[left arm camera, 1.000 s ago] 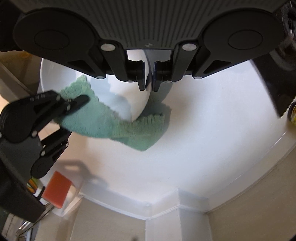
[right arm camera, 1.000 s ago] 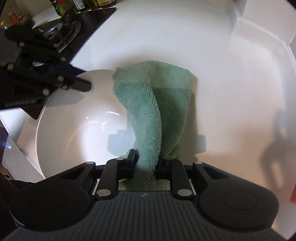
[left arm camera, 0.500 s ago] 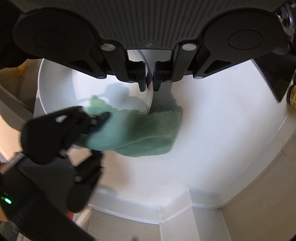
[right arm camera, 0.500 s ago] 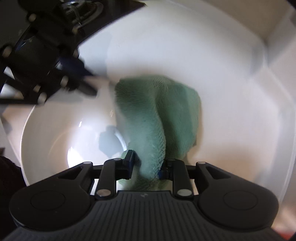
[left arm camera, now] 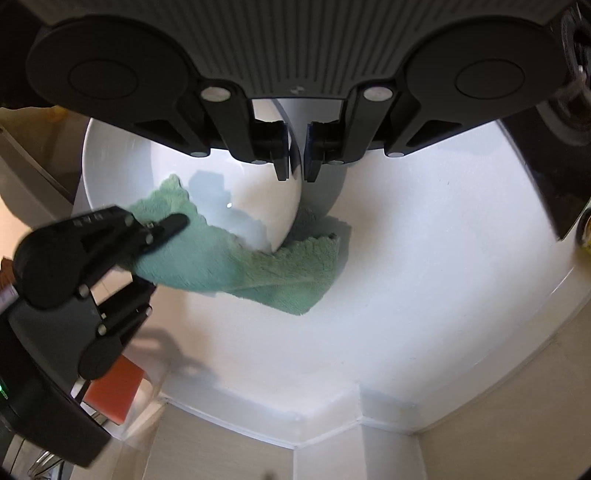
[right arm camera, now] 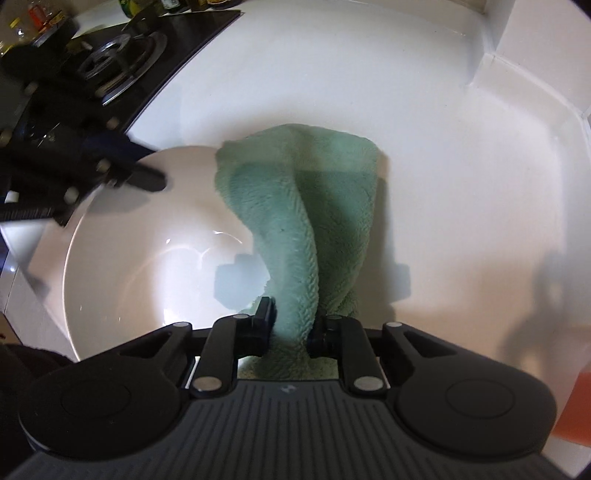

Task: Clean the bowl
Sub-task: 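Keep scrubbing the bowl interior with the cloth in the right gripper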

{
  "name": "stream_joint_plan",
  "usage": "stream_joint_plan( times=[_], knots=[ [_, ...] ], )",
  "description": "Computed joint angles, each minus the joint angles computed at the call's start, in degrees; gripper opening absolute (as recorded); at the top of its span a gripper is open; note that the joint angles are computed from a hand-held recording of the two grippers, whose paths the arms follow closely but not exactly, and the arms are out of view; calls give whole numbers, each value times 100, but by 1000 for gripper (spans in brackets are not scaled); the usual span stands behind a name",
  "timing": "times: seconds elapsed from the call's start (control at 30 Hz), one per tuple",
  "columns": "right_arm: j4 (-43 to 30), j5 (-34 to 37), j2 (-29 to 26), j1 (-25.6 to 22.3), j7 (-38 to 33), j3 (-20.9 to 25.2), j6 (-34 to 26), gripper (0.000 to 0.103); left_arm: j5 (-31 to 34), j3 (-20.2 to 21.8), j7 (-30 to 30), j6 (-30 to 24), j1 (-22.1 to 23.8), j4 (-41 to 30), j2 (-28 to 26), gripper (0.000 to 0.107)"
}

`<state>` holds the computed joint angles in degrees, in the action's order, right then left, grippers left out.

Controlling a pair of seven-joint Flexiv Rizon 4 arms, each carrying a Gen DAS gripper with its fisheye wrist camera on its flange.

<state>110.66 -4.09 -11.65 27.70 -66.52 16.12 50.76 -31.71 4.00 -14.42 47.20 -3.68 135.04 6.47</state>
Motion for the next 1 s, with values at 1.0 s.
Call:
stream_joint_plan(
  times=[1.0],
  knots=[
    [-102, 76, 101, 75, -37, 33, -459, 13, -344, 80, 223, 295, -169, 313, 185, 7]
  ],
)
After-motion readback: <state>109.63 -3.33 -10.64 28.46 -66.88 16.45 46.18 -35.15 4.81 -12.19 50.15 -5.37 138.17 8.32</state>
